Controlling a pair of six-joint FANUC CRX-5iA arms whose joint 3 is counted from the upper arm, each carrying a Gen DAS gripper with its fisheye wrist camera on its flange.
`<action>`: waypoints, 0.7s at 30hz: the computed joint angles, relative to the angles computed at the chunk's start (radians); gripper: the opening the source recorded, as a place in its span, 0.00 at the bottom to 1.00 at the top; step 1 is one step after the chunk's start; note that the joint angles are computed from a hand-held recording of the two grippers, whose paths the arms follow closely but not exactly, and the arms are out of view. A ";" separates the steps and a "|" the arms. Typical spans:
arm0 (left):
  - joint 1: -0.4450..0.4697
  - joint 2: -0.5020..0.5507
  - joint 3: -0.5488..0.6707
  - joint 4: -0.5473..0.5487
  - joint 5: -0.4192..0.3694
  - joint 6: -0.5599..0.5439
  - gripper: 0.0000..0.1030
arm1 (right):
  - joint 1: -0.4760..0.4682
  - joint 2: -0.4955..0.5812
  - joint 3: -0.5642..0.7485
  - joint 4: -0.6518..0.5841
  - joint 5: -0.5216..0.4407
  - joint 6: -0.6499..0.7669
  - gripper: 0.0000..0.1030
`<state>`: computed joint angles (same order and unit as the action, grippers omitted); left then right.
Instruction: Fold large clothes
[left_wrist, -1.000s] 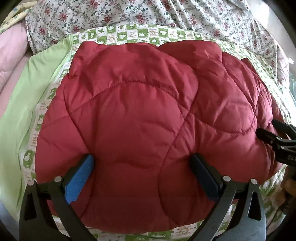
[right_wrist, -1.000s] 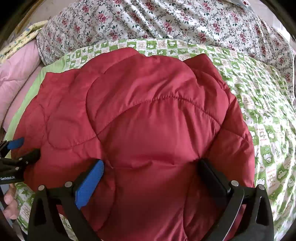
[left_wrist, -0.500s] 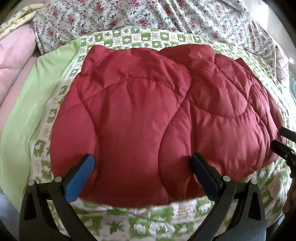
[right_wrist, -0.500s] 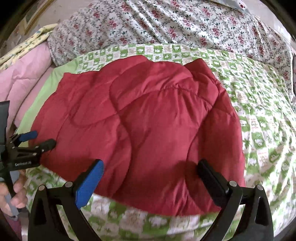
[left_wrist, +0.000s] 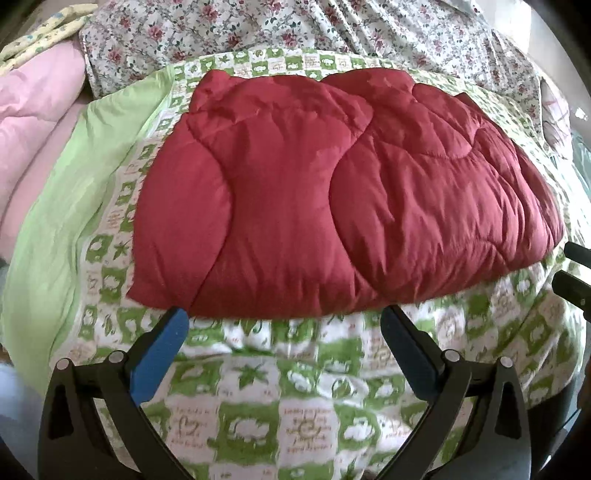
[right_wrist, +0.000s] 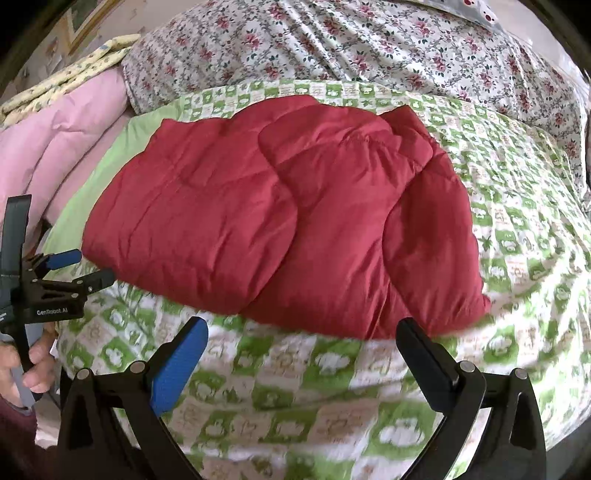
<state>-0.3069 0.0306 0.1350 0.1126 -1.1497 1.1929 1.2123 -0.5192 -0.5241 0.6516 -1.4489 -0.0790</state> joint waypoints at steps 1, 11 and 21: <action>0.001 -0.011 -0.009 -0.004 0.003 -0.002 1.00 | 0.016 0.001 0.001 0.003 -0.010 -0.009 0.99; 0.012 -0.082 -0.008 -0.026 -0.038 0.013 1.00 | 0.117 0.045 0.085 -0.007 -0.092 -0.023 0.99; 0.014 -0.102 0.043 0.012 -0.035 0.001 1.00 | 0.140 0.073 0.148 0.093 -0.124 0.014 0.99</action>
